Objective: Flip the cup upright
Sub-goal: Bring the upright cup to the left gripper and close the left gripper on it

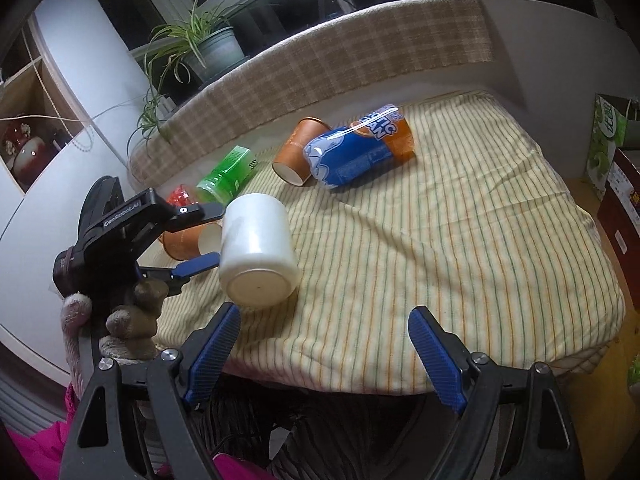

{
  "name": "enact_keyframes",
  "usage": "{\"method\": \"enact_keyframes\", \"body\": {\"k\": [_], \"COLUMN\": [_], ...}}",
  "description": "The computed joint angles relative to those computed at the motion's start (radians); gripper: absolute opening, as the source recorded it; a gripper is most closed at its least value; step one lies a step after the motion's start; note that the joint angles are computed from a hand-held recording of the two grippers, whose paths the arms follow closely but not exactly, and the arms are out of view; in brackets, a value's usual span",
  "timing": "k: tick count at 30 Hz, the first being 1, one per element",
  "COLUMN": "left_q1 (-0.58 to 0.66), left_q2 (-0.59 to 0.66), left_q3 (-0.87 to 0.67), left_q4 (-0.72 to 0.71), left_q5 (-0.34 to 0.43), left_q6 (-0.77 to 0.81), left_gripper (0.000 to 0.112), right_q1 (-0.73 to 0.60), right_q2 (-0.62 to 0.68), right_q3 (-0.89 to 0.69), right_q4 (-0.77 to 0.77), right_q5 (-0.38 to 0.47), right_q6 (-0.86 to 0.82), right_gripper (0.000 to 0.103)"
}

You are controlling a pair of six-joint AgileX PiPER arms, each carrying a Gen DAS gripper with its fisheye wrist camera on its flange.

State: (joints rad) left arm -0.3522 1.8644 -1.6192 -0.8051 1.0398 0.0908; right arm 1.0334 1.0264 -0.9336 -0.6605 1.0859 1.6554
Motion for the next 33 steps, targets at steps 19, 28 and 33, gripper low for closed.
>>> {"method": "enact_keyframes", "body": {"k": [19, 28, 33], "left_q1": [-0.037, -0.067, -0.091], "left_q2": [0.069, 0.012, -0.026], "left_q3": [-0.062, -0.023, 0.000], "left_q4": [0.017, 0.065, 0.107], "left_q5": [-0.004, -0.057, -0.096], "left_q6": [-0.027, 0.002, 0.018], "left_gripper": [0.078, 0.077, 0.076], "right_q1": [-0.026, -0.020, -0.020], "right_q2": [-0.029, -0.032, -0.022], "right_q3": [0.035, 0.035, 0.035], "right_q4": [0.010, 0.001, 0.000], "right_q5": [-0.001, 0.017, 0.025], "right_q6": [0.002, 0.021, 0.023], "right_gripper": [0.088, 0.088, 0.088]}}
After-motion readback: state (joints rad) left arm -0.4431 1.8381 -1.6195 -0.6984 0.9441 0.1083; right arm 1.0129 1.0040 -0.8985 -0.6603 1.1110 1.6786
